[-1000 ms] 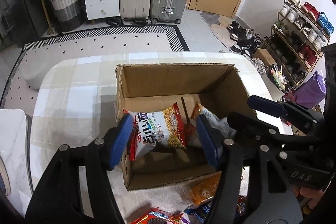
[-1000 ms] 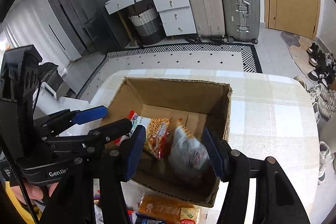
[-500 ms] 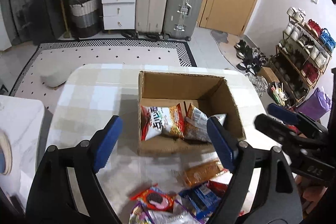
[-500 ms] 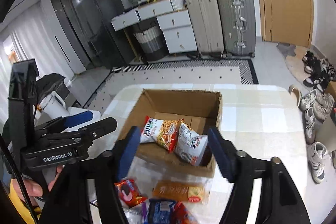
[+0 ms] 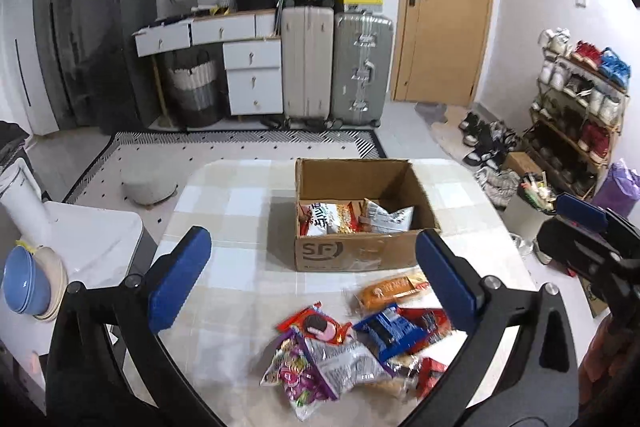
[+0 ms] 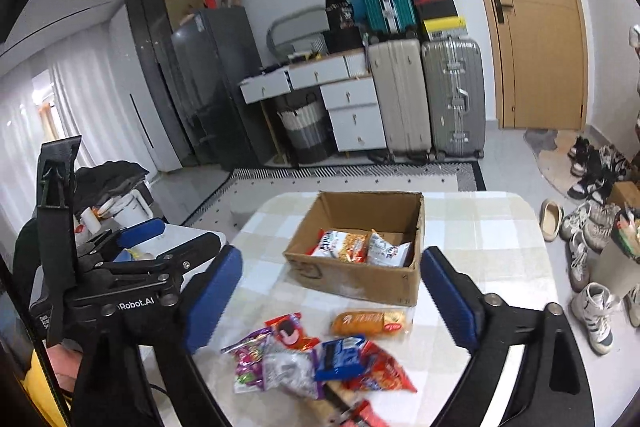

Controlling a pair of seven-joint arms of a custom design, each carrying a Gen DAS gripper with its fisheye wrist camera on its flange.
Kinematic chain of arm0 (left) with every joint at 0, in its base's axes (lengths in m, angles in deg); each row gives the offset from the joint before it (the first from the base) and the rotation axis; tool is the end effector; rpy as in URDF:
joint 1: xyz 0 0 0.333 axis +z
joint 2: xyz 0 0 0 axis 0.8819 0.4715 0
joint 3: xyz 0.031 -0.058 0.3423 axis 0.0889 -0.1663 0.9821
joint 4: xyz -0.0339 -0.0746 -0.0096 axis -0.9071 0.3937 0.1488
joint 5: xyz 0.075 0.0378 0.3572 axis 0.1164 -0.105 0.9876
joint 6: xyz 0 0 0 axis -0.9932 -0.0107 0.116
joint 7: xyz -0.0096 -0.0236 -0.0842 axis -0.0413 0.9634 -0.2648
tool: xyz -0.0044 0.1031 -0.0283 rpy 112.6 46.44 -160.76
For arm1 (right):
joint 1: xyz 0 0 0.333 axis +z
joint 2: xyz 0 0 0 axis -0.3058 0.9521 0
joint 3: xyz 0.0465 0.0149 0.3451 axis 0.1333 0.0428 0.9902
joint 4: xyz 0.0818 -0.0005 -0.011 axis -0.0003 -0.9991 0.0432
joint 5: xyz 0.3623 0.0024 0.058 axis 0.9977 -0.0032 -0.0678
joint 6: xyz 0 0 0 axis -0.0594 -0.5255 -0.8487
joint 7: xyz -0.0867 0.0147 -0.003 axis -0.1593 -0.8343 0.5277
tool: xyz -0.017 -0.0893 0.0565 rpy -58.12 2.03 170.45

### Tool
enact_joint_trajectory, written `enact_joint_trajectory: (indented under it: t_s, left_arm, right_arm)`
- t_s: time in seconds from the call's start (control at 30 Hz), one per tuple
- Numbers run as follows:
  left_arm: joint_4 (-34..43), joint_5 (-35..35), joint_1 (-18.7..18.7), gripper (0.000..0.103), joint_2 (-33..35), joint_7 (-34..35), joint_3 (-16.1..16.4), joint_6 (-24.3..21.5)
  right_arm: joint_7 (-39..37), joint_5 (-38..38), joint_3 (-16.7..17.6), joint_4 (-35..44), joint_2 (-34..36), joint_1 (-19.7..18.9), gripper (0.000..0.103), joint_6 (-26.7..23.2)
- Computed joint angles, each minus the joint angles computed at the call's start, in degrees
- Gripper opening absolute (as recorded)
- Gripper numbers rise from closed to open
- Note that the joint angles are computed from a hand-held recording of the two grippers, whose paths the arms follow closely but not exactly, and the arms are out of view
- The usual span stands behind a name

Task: Organize snacks
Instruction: 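Move both tools back over the remaining snack pile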

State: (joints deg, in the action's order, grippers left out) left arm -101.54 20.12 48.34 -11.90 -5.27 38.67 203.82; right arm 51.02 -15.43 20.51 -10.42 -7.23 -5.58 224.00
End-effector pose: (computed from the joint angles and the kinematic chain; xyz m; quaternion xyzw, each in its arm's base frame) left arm 0.5177 -0.2551 0.6984 -0.6938 0.5565 -0.3005 0.3446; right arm 0.5732 0.1427 0.7053 -0.7396 0.4536 -0.1334 0.4791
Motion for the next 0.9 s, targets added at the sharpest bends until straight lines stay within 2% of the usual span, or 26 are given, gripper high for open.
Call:
enact_joint_trajectory:
  t_s: [0.13, 0.2, 0.27, 0.47, 0.6, 0.7, 0.9]
  left_arm:
    - [-6.2, 1.7, 0.3, 0.102, -6.0, -4.6, -0.9, -0.5]
    - [-9.0, 3.1, 0.8, 0.102, -9.2, -7.4, -2.3, -3.4]
    - [-11.6, 3.2, 1.5, 0.102, -11.9, -8.3, -2.9, -4.2]
    - [-24.3, 3.5, 4.1, 0.102, -22.5, -9.0, -3.1, 3.5]
    - [-30.6, 2.6, 5.4, 0.102, -25.9, -9.3, -3.7, 7.6]
    - [-34.3, -0.5, 4.8, 0.102, -25.8, -6.2, -2.6, 11.4]
    - [-38.9, -2.6, 6.2, 0.102, -22.4, -4.6, -3.2, 17.9]
  right_arm:
    - [-7.7, 6.4, -0.3, -9.3, -7.8, 1.7, 0.102, 4.4]
    - [-10.5, 8.3, -0.7, -13.2, -10.9, 3.1, 0.102, 6.5]
    - [-12.3, 9.6, -1.3, -16.5, -13.5, 4.5, 0.102, 8.3]
    - [-16.6, 15.2, -3.6, -24.6, -18.7, 8.3, 0.102, 11.6]
    - [-21.6, 20.2, -4.7, -28.5, -20.2, 10.5, 0.102, 14.0]
    - [-22.2, 20.3, -4.6, -30.0, -20.0, 10.4, 0.102, 13.9]
    - [-24.1, 21.8, -5.0, -32.7, -18.6, 9.9, 0.102, 13.1]
